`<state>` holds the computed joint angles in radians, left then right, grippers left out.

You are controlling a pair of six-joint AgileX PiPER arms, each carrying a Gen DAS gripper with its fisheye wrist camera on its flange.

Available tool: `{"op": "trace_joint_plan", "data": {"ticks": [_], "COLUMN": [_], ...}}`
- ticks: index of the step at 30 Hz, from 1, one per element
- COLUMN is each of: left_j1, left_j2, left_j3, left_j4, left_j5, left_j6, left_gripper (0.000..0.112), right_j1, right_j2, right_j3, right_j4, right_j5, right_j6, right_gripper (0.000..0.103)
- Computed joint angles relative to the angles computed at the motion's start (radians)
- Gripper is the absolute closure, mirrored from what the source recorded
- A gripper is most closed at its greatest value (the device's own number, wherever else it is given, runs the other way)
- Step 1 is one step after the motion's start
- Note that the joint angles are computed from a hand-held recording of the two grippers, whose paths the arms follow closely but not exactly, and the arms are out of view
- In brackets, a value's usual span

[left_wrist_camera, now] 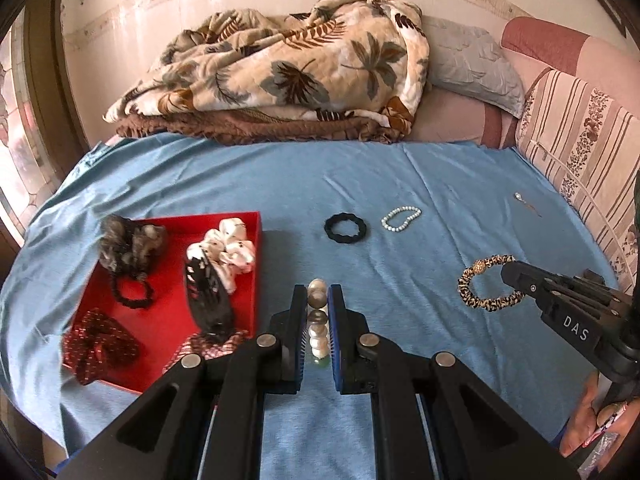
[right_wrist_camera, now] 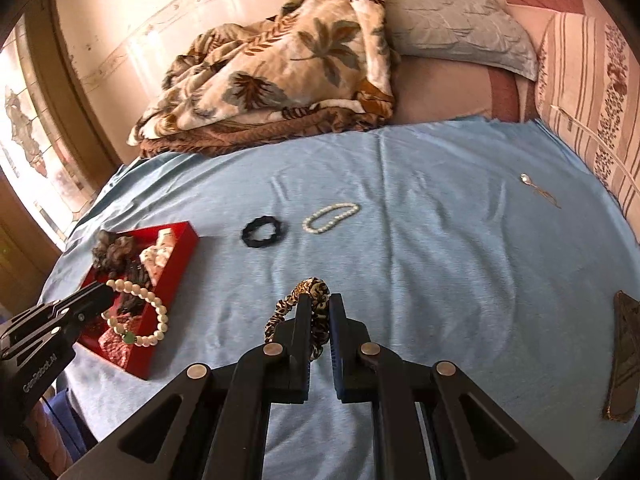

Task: Organize jewelry
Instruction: 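Carry both bracelets over the red tray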

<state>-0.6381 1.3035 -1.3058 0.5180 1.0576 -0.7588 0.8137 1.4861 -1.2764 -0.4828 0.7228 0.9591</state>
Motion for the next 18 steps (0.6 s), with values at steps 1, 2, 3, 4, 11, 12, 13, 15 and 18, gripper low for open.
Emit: {"op": "trace_joint_plan", "data": {"ticks": [1,2,3,4,11,12,13,15,18], "left_j1": [-0.006,-0.011,-0.016,-0.022,-0.052,-0.055,-0.062,-0.079,-0.108], "left_j2": [-0.008,-0.014,-0.022,-0.029,-0.078,-0.083,-0.089,-0.098,-0.105], "left_j3": [0.003,0.006,0.01,0.015,0.045,0.047,0.051,0.055,0.057], "left_j4": [0.011,0.021,0.032,0.044,0.096,0.1,0.106,0.122,0.149], "left_j5": [0.007,0.013,0.02,0.027,0.071,0.078,0.086,0.106,0.132], "left_j6": [-0.004,-0.008,-0.011,-0.017,-0.048,-0.049,-0.054,-0.066,-0.086], "left_gripper": [0.103,0.103,0.103,0.103,0.103,0.103,0.103,0.103,0.103], "right_j1": [0.005,0.014,0.022,0.031,0.078,0.083,0.09,0.101,0.12], "right_j2": [-0.001,-0.003,-0.004,-0.005,-0.011,-0.012,-0.015,-0.017,-0.029], "right_j3": [0.0,-0.001,-0.002,-0.002,0.008,0.012,0.019,0.028,0.048], "right_j4": [-0.002,-0.005,-0.009,-0.014,-0.035,-0.036,-0.039,-0.044,-0.055], "right_j5": [-0.001,-0.001,-0.001,-0.001,-0.021,-0.029,-0.037,-0.05,-0.068], "right_j6": [0.002,0.006,0.01,0.014,0.042,0.046,0.053,0.065,0.085], "right_gripper": [0.094,0.094,0.094,0.094,0.094,0.094,0.094,0.094,0.094]}}
